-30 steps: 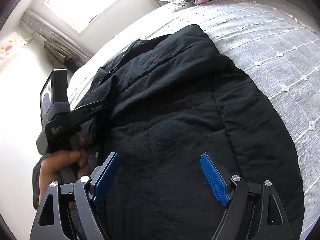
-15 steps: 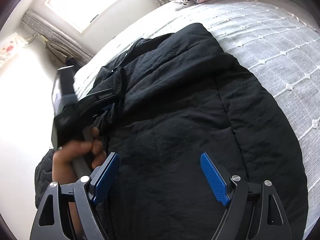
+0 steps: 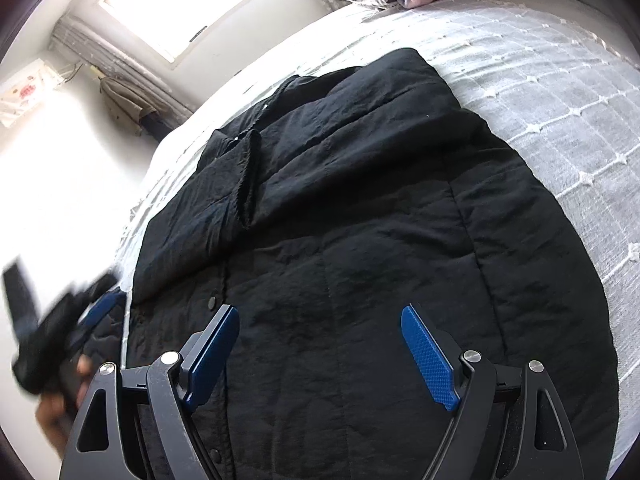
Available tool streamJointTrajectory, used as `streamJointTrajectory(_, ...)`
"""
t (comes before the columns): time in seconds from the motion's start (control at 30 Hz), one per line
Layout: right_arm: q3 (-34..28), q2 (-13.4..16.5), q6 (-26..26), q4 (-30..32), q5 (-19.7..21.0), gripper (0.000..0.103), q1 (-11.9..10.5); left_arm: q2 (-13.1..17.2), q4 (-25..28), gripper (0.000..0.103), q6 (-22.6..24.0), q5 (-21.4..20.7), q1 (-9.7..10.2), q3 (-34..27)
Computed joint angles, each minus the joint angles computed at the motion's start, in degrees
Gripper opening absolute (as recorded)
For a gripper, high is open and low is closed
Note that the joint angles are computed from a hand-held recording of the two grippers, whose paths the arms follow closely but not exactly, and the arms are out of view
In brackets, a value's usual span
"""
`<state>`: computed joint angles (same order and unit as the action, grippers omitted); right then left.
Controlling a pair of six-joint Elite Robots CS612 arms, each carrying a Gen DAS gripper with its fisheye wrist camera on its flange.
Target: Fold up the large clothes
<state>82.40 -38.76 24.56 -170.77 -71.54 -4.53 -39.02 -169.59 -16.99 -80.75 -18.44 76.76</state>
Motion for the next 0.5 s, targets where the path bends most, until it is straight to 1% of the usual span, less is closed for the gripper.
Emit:
streamJointTrajectory(0.07, 0.17, -0.29, -1.40, -0.88, -2.11, 0.085, 0.53, -2.40, -1.30, 0.082, 0.32, 0.93, 0.85, 4.50)
streamJointTrajectory(0.17, 0.97, -0.94, -4.56, -4.37, -5.93, 0.085, 1.63, -5.33, -3.82, 0.082, -2.63, 1.42, 2.22, 10.03)
streamJointTrajectory(0.23, 2.12, -1.52, -6.72, -8.70, -8.87, 0.085, 2.50, -7.01, -5.57, 0.083, -3.70, 1.37, 3.10, 13.50)
streamJointTrajectory(0.27, 3.28, -1.89, -8.26, -12.75, -10.52, 0.085, 3.00, -7.75, -6.40, 0.084, -3.68, 1.23, 3.53, 15.10)
streamJointTrajectory(0.3, 4.11, -2.06, -9.52, -16.17, -11.78, 0.085, 3.41, -8.37, -7.24, 0.087, -3.38, 1.45, 3.87, 16.55)
streamJointTrajectory(0.33, 4.90, -2.08, -10.94, -19.63, -13.09, 0.089, 3.83, -8.93, -8.38, 0.093, -2.96, 2.24, 4.21, 18.22)
streamJointTrajectory(0.37, 5.70, -1.98, -12.77, -23.15, -14.15, 0.102, 4.20, -9.20, -9.30, 0.097, -2.66, 3.09, 4.52, 19.42)
streamJointTrajectory(0.4, 6.39, -1.63, -15.14, -27.03, -15.13, 0.103, 4.57, -9.39, -9.83, 0.101, -2.60, 3.49, 4.85, 20.38)
streamJointTrajectory(0.43, 6.52, -1.25, -16.63, -29.05, -14.99, 0.103, 4.61, -9.63, -9.74, 0.101, -2.76, 3.68, 5.25, 21.21)
streamJointTrajectory(0.47, 6.45, -1.11, -18.16, -28.67, -14.37, 0.103, 4.57, -9.83, -9.09, 0.101, -3.23, 3.89, 5.74, 21.96)
streamJointTrajectory(0.5, 6.16, -1.02, -18.69, -25.89, -14.23, 0.103, 4.49, -9.95, -8.83, 0.101, -4.08, 3.71, 6.28, 22.71)
